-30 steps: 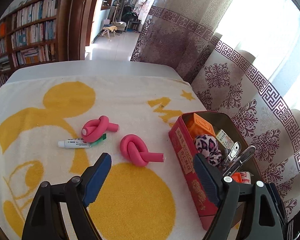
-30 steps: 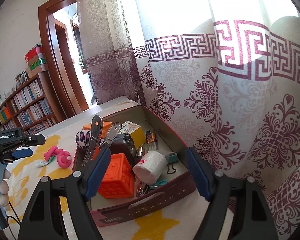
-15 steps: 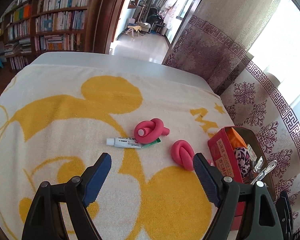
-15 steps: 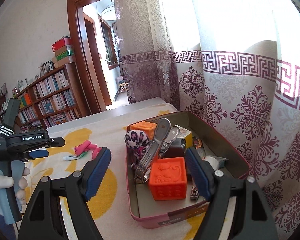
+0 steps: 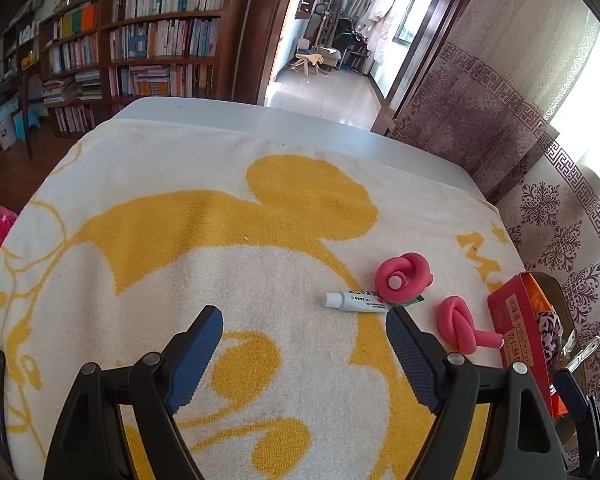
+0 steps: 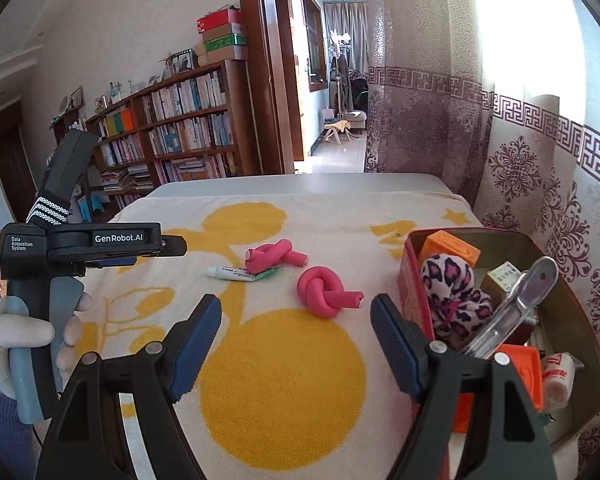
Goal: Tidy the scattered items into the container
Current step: 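Grasp the pink knotted roller with the right tool while the left tool grasps the ointment tube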
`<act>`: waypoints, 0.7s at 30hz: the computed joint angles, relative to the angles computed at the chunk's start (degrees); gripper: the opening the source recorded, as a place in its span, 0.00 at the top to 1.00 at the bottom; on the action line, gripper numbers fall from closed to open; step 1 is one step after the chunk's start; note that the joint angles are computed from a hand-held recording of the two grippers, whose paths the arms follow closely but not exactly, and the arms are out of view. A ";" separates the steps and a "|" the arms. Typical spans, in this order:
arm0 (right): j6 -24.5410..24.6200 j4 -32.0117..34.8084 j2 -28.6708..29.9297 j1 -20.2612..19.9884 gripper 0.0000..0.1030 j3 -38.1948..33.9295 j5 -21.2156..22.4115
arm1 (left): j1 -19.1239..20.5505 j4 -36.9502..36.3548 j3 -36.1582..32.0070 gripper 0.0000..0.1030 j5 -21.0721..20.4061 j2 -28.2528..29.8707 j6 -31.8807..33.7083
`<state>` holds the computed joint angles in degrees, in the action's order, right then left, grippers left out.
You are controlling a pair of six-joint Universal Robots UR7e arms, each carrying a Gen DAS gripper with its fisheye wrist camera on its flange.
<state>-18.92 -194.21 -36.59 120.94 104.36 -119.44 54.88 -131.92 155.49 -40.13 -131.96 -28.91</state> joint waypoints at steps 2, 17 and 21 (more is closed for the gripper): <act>1.38 3.88 0.96 -0.53 0.22 -2.33 0.52 | 1.97 -2.70 -0.16 0.17 -0.50 1.14 1.55; 4.04 16.48 9.97 -2.34 0.22 -16.15 -5.38 | 12.75 -16.01 -0.92 0.17 -3.52 9.77 8.13; 3.94 16.82 10.56 -3.29 0.22 -17.32 -7.57 | 13.68 -17.33 -0.96 0.17 -3.91 11.26 8.62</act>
<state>-14.98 -177.39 -26.03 117.64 87.04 -127.00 68.56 -149.25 154.53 -44.04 -120.70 -20.29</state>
